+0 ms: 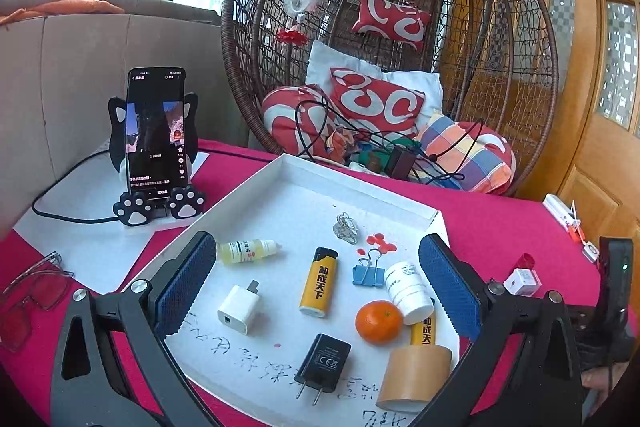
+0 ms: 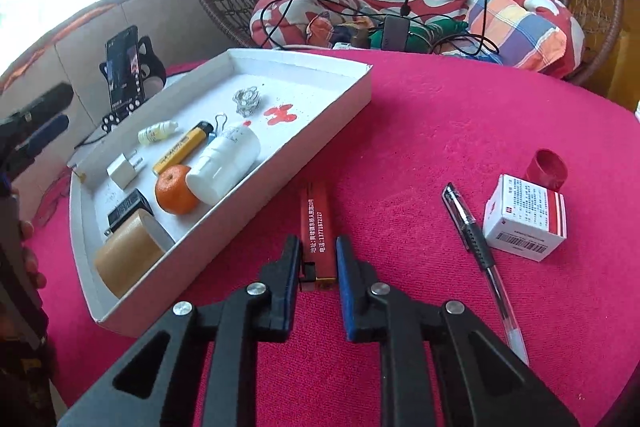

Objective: Organize rigid objects

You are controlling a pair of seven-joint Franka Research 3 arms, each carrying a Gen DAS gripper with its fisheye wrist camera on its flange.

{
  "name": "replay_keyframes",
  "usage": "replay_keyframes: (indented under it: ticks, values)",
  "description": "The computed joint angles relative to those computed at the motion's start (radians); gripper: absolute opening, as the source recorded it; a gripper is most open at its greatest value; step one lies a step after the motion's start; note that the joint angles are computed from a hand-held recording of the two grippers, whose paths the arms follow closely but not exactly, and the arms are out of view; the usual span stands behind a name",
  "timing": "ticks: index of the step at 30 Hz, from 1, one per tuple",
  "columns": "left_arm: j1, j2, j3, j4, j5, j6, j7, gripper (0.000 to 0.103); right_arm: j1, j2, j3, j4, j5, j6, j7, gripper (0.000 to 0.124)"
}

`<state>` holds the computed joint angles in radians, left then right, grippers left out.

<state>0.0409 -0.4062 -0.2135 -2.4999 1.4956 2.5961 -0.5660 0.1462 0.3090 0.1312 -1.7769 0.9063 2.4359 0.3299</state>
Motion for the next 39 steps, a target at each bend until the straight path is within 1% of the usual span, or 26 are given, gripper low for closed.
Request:
replay_keyframes:
  ticks: [5,7,12,13,19,21,24,25,26,27,28,30,33,36,37,38,39]
  values:
    - [-0.004,0.007,-0.003,0.004,-0.019,-0.012,0.018,0.102,-0.041,-0.025,-0.002,0.019,0.094,-0.06,-0.008,0.016]
    - [-0.004,0.008,-0.003,0.004,-0.019,-0.011,0.019,0.102,-0.052,-0.041,-0.003,0.017,0.138,-0.082,-0.038,0.016]
    - [0.0,0.013,0.004,0.002,-0.013,0.005,0.012,0.102,-0.039,-0.09,-0.01,-0.007,0.211,-0.09,-0.133,0.016]
    - [0.001,0.013,0.005,0.001,-0.012,0.007,0.01,0.102,-0.033,-0.1,-0.01,-0.012,0.223,-0.087,-0.152,0.007]
    - [0.011,-0.009,0.012,-0.024,-0.003,0.017,-0.026,0.102,0.008,-0.155,-0.018,-0.038,0.283,-0.064,-0.25,0.006]
    - [0.016,-0.023,0.014,-0.037,0.003,0.02,-0.045,0.102,0.022,-0.161,-0.024,-0.042,0.269,-0.057,-0.252,0.007]
    - [0.021,-0.039,0.017,-0.051,0.008,0.026,-0.066,0.102,0.04,-0.155,-0.03,-0.056,0.25,-0.007,-0.25,0.008]
    - [0.022,-0.043,0.017,-0.055,0.009,0.028,-0.069,0.102,0.043,-0.145,-0.033,-0.055,0.231,0.004,-0.235,0.015]
    - [0.023,-0.045,0.016,-0.058,0.008,0.029,-0.07,0.102,0.047,-0.134,-0.036,-0.054,0.201,0.02,-0.213,0.037]
    - [0.022,-0.046,0.015,-0.059,0.007,0.029,-0.068,0.102,0.048,-0.123,-0.037,-0.056,0.181,0.039,-0.201,0.048]
    - [0.023,-0.046,0.015,-0.059,0.008,0.031,-0.064,0.102,0.046,-0.116,-0.037,-0.06,0.172,0.053,-0.2,0.063]
    - [0.021,-0.042,0.011,-0.056,0.011,0.034,-0.056,0.102,0.04,-0.094,-0.036,-0.055,0.135,0.063,-0.203,0.064]
    - [0.015,-0.019,0.007,-0.037,-0.002,0.037,-0.024,0.102,0.036,-0.061,-0.029,-0.039,0.057,0.041,-0.201,0.064]
    - [0.004,0.006,-0.002,-0.016,-0.025,0.028,0.017,0.102,0.051,-0.029,-0.017,-0.033,-0.037,0.045,-0.188,0.063]
    - [0.0,0.014,-0.004,-0.008,-0.037,0.023,0.033,0.102,0.055,-0.025,-0.01,-0.039,-0.054,0.052,-0.192,0.061]
    - [-0.003,0.02,-0.006,-0.003,-0.047,0.017,0.047,0.102,0.061,-0.015,-0.007,-0.038,-0.078,0.059,-0.184,0.056]
    - [-0.006,0.024,-0.009,0.002,-0.057,0.011,0.062,0.102,0.068,-0.001,-0.007,-0.029,-0.104,0.061,-0.161,0.054]
